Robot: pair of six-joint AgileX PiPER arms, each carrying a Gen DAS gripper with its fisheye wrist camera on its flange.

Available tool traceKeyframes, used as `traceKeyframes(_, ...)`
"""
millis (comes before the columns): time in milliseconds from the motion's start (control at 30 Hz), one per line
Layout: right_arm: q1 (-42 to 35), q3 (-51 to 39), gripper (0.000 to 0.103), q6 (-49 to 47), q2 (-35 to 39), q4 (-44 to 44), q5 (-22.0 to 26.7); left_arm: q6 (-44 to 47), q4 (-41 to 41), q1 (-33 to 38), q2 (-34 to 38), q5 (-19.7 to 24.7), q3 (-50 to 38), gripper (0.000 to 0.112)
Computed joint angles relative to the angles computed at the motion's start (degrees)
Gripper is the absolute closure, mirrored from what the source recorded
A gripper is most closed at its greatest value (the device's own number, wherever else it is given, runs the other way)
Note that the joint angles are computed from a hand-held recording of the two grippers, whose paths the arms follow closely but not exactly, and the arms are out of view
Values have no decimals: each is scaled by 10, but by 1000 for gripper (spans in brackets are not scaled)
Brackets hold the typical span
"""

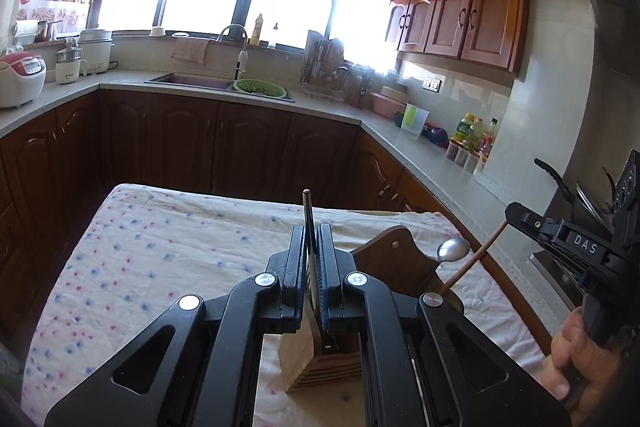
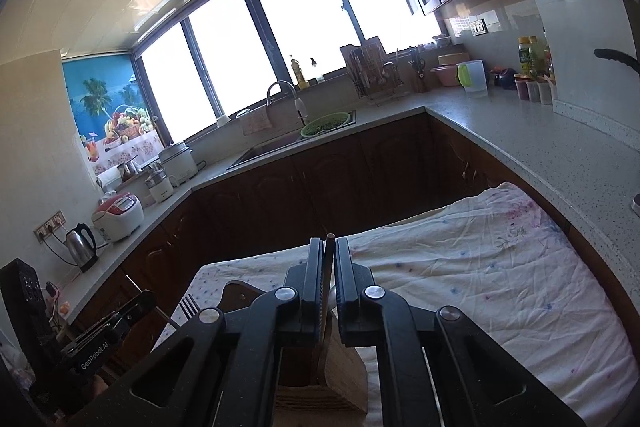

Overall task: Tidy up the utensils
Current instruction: 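Lift both chopsticks and lower them into the wooden holder, then open both grippers to release the chopsticks in the holder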

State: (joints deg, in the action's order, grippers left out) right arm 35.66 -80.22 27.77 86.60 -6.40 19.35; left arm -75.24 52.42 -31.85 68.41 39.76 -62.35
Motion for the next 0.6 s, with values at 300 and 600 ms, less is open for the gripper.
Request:
traceKeyframes(300, -5, -1, 87, -22, -2, 36, 0, 42, -48, 6, -7, 8, -12, 91)
traceKeyframes(600, -13, 91, 12, -14, -90, 58, -73, -46, 19, -83, -70, 98, 26, 41)
